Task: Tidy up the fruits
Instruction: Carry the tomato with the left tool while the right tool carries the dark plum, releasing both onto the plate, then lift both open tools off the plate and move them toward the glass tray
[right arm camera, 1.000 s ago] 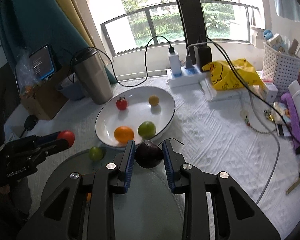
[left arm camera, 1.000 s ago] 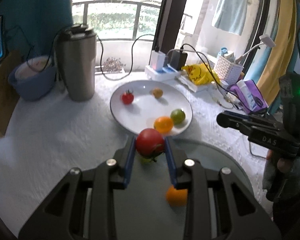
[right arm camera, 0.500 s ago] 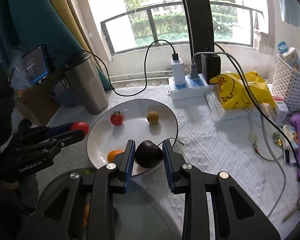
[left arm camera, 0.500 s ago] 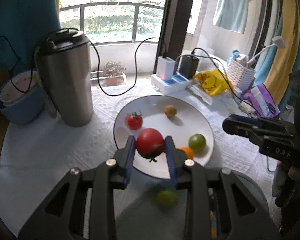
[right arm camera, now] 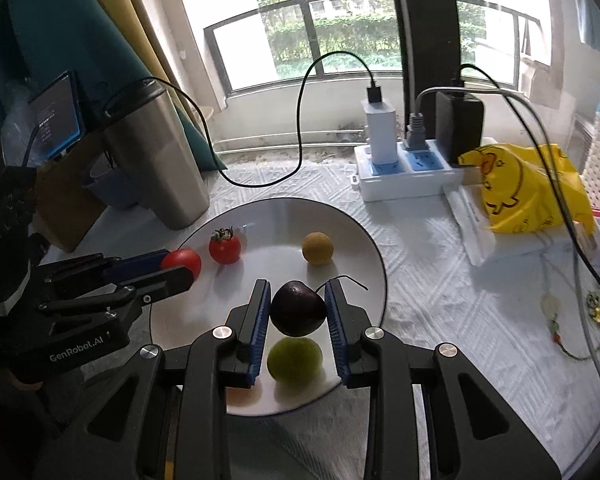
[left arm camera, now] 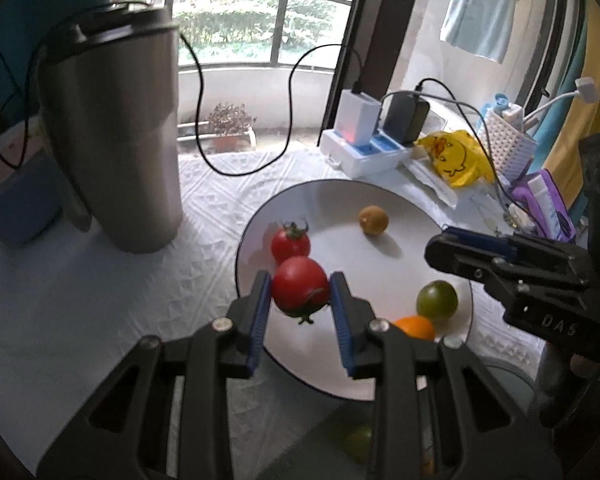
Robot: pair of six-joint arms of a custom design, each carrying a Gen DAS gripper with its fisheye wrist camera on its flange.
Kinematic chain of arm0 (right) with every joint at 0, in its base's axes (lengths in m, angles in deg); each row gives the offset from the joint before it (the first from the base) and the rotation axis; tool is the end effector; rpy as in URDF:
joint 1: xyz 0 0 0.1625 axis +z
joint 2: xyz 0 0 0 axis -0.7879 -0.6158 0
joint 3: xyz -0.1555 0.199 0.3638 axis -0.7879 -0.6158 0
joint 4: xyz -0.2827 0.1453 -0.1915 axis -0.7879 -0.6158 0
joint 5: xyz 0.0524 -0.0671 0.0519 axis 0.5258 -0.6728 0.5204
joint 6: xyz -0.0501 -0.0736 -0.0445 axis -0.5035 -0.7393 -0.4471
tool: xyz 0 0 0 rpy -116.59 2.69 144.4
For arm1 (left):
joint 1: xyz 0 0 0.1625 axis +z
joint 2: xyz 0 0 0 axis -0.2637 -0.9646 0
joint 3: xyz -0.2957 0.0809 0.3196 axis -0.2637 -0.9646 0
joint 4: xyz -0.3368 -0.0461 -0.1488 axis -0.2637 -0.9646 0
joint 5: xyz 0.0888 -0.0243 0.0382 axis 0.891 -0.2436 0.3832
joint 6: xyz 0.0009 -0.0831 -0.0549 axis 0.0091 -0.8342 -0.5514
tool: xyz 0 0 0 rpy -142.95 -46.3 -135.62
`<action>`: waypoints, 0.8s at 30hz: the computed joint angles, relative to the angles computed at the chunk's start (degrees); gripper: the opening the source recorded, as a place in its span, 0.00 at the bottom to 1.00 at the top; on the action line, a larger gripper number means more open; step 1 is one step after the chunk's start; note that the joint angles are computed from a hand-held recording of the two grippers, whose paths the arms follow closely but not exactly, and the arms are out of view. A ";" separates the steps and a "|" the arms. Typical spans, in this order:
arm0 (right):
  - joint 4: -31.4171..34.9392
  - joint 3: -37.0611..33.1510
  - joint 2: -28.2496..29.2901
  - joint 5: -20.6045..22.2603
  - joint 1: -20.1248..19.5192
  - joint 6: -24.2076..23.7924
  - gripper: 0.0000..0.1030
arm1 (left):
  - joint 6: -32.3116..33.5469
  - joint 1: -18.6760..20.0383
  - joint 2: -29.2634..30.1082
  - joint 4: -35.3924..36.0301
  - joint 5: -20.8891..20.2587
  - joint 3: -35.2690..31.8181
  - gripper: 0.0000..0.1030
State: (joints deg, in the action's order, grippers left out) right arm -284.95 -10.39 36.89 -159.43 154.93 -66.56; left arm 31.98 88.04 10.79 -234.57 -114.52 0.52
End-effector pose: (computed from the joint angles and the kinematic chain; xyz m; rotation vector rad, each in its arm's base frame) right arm 0.2313 -0.6842 0.0212 0.1038 -2.3431 1.0367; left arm -0.0800 -0.7774 0.1560 1.1924 2.5810 -0.4684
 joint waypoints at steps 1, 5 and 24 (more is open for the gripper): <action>0.49 -0.62 0.28 0.04 -0.13 -0.15 0.29 | -0.05 0.08 0.13 0.11 -0.05 -0.20 0.31; 1.60 -2.07 1.01 -0.01 -0.35 -0.43 0.29 | -0.48 0.23 0.62 1.02 0.40 -1.08 0.31; -1.40 0.73 -0.33 -3.91 2.77 -1.53 0.37 | -2.89 -0.52 -4.03 -4.93 -2.18 4.09 0.41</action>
State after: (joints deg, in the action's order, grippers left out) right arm -286.35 -9.67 36.56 -163.34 157.70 -68.10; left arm 29.08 87.52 6.76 -239.51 -116.70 4.61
